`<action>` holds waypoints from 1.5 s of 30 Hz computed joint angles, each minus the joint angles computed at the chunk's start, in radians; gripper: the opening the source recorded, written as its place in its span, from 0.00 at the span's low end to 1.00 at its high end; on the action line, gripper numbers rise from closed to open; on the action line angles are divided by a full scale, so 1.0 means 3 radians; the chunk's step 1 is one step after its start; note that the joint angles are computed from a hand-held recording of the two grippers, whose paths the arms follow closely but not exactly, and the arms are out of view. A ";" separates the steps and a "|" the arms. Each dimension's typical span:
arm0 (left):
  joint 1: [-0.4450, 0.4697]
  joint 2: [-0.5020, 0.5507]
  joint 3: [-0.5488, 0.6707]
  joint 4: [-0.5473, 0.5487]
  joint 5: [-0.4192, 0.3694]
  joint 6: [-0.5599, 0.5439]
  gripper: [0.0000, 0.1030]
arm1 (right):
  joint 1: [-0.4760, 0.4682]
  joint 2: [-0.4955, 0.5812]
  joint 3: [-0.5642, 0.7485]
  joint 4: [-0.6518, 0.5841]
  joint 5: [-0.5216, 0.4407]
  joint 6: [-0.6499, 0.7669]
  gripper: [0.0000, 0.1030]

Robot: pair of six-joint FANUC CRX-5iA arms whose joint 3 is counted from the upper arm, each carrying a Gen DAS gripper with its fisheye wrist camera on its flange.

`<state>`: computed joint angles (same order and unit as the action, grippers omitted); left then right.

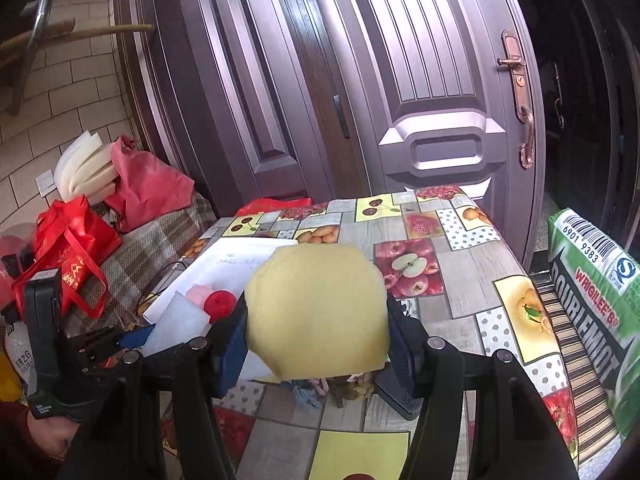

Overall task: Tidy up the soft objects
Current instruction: 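Carry the white foam block and yellow sponge over the white tray, then release the foam block from the left tool while the right tool drops the sponge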

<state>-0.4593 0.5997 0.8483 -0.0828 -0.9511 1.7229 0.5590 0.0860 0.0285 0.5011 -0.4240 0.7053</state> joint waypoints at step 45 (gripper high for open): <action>0.0642 0.0665 0.1317 -0.0408 -0.0843 0.0784 0.53 | -0.0026 0.2380 0.4179 -0.2117 -0.2209 0.1887 0.59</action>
